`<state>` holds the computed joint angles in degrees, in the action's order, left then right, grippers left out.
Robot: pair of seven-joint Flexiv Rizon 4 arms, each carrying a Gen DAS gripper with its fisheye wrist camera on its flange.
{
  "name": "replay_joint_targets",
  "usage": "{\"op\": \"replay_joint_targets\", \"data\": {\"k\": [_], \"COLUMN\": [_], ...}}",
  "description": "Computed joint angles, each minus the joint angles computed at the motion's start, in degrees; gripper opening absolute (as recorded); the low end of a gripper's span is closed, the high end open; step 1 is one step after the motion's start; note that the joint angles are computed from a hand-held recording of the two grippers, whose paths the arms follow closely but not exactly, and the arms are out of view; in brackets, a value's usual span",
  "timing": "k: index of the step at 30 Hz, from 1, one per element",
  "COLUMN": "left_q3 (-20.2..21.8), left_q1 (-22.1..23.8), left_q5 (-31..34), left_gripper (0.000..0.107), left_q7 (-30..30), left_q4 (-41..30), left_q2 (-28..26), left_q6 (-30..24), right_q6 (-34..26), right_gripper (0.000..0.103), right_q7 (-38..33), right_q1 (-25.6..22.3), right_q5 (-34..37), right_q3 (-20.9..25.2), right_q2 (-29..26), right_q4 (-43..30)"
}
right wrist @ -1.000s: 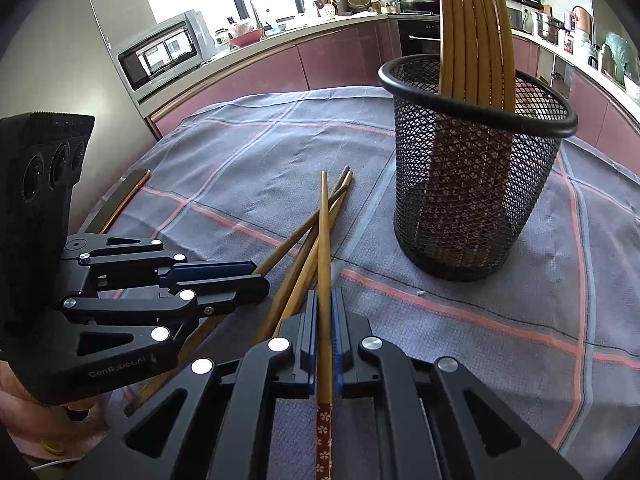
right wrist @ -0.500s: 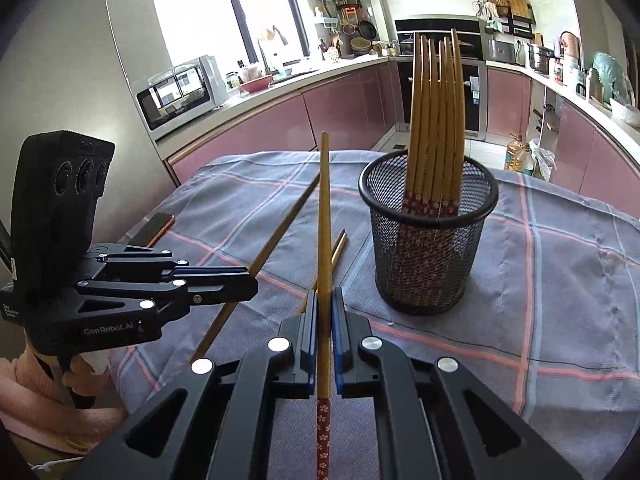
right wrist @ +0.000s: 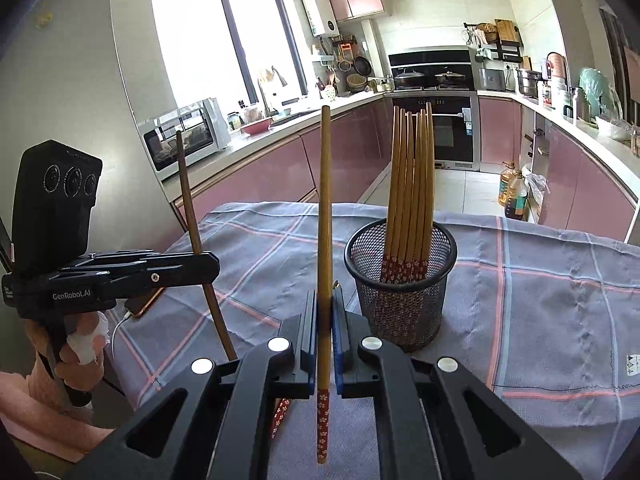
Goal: Organize utensils
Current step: 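Lift both held chopsticks upright and carry them over the mesh cup, then lower the chopsticks into the mesh cup with both grippers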
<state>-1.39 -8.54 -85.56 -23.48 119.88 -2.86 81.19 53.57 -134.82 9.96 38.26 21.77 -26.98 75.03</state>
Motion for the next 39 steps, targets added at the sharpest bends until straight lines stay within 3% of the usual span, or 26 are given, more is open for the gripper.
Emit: {"op": "replay_joint_targets", "data": {"k": [14,39], "left_q3": [-0.8,-3.1], "left_q1": [-0.7,0.1], "left_q5": [-6.3,-0.5], "left_gripper": [0.007,0.007], "left_q7": [6.2,5.6], "left_q4": [-7.4,-17.7], "left_q2": [-2.6,-7.3], "left_q6": [2.9,8.3], "right_q6": [5.9,10.0], "right_gripper": [0.006,0.006], "right_q7": [1.4,2.9], "right_q1": [1.1,2.7], "right_q5": [-0.7,-4.8], "right_q3": [0.4,2.6], "right_q2": [-2.7,-8.6], "right_q4": [-5.8,-15.3]}}
